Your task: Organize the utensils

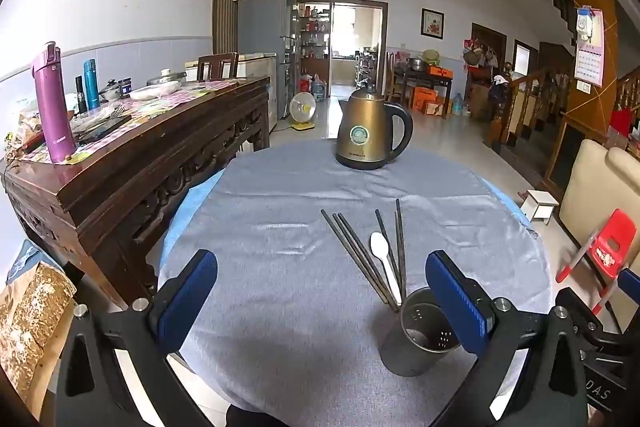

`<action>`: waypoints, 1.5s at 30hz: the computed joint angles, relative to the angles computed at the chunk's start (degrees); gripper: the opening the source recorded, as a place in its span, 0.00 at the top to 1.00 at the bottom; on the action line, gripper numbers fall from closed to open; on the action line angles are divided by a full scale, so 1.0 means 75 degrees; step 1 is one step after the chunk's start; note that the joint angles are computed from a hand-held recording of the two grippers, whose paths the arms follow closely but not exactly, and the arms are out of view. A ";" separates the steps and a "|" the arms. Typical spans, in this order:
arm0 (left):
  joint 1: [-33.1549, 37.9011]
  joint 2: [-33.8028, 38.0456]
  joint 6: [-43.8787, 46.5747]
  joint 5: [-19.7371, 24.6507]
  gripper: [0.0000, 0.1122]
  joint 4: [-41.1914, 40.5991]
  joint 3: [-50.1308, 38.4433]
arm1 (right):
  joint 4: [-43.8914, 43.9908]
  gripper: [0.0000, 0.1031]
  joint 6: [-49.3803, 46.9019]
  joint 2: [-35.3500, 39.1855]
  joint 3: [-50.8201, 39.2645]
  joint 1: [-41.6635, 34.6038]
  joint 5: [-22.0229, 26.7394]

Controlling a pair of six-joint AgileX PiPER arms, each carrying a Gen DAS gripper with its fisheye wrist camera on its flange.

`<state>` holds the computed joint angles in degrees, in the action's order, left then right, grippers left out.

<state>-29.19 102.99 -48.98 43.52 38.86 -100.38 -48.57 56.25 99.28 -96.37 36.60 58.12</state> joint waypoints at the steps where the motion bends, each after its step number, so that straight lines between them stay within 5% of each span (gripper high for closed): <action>1: -0.0004 0.0004 -0.0010 0.0002 0.08 -0.0001 -0.0002 | 0.0044 0.00 -0.0031 0.0020 -0.0068 0.0020 0.0045; 45: 0.0145 -0.0212 -0.0097 -0.0244 0.08 -0.0135 0.0491 | 0.0314 0.00 -0.0262 0.0226 -0.0337 0.0233 0.0299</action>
<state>-28.11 101.41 -49.71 41.68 37.85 -96.70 -46.21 54.28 100.98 -98.90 38.35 60.37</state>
